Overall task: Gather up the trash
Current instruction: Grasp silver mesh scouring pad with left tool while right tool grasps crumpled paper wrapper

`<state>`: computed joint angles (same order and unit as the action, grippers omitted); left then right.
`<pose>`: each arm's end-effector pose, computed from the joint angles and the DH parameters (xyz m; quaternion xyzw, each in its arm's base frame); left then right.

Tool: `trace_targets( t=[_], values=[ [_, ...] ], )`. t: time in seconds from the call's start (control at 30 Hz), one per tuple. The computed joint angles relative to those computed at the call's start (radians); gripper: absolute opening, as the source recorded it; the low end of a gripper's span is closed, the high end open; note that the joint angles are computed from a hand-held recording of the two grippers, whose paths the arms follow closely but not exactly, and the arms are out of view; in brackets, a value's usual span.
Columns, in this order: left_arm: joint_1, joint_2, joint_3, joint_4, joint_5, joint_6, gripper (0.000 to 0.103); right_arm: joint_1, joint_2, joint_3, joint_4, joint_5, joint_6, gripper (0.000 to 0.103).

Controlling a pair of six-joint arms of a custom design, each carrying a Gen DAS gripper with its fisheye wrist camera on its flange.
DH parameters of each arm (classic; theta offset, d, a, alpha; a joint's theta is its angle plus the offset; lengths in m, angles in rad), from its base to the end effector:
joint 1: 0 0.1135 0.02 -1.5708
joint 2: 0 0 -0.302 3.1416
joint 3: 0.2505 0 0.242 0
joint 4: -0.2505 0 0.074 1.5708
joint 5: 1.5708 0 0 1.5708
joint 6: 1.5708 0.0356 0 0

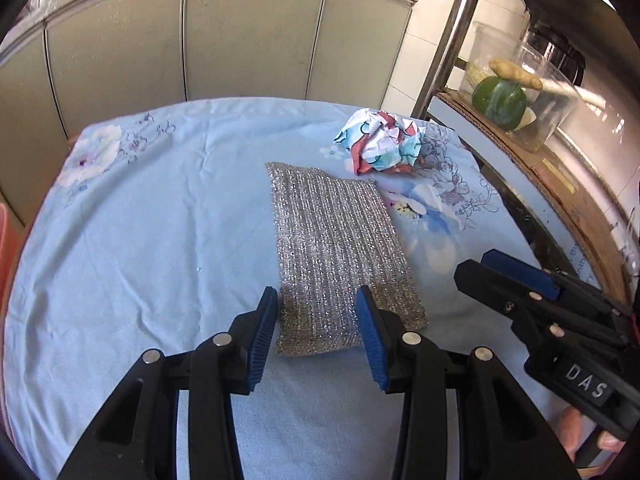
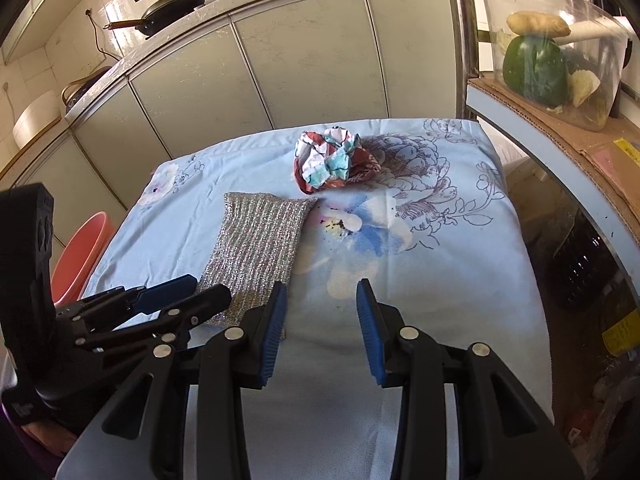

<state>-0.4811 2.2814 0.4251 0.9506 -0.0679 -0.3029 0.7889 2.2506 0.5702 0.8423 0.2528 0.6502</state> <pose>0.2459 -0.1256 0.0144 0.0730 0.9419 -0.0950 0.3138 0.2293 0.2182 0.0281 -0.0191 0.9271 0.1457 0.3448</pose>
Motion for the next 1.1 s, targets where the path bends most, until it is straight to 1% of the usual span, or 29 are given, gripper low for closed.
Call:
trace_targets(
  t=[0.03, 0.07, 0.1, 0.17, 0.23, 0.3, 0.37, 0.5, 0.6, 0.73, 0.83, 0.9, 1.0, 1.1],
  values=[
    [-0.004, -0.001, 0.004, -0.009, -0.01, -0.001, 0.032, -0.003, 0.001, -0.001, 0.002, -0.004, 0.001, 0.037],
    [-0.006, -0.002, 0.006, -0.016, -0.027, -0.006, 0.024, -0.004, 0.002, -0.001, 0.003, -0.005, 0.004, 0.037],
    [-0.003, -0.003, 0.004, -0.015, -0.027, -0.009, 0.022, -0.005, 0.002, -0.002, 0.004, -0.007, 0.004, 0.037],
    [0.013, -0.009, -0.007, -0.007, -0.014, -0.011, 0.009, -0.006, 0.002, -0.003, 0.003, -0.009, 0.005, 0.037],
    [0.035, -0.016, -0.022, 0.007, 0.016, -0.013, 0.005, -0.006, 0.001, -0.001, -0.001, -0.01, 0.004, 0.037],
    [0.066, -0.025, -0.042, 0.019, 0.062, -0.017, 0.004, -0.005, 0.001, -0.002, 0.0, -0.009, 0.005, 0.037],
    [0.092, -0.036, -0.077, 0.064, 0.086, -0.021, 0.003, -0.005, 0.001, -0.001, 0.0, -0.01, 0.005, 0.037],
    [0.148, -0.089, -0.167, 0.151, 0.096, 0.007, 0.003, -0.016, 0.012, 0.01, 0.007, -0.038, 0.006, 0.037],
    [0.203, -0.128, -0.237, 0.221, 0.089, 0.033, 0.003, -0.043, 0.023, 0.034, 0.014, -0.092, 0.007, 0.037],
    [0.302, -0.166, -0.304, 0.278, 0.127, 0.066, 0.003, -0.079, 0.001, 0.073, -0.007, -0.093, -0.018, 0.037],
    [0.372, -0.157, -0.336, 0.323, 0.166, 0.089, 0.003, -0.118, -0.022, 0.116, -0.036, -0.104, -0.045, 0.037],
    [0.41, -0.133, -0.348, 0.347, 0.187, 0.101, 0.003, -0.14, -0.028, 0.161, -0.078, -0.094, -0.072, 0.037],
    [0.442, -0.08, -0.355, 0.383, 0.21, 0.113, 0.003, -0.174, -0.018, 0.235, -0.131, -0.077, -0.108, 0.037],
    [0.455, -0.033, -0.354, 0.412, 0.223, 0.119, 0.003, -0.204, 0.009, 0.289, -0.152, -0.087, -0.123, 0.037]
  ],
)
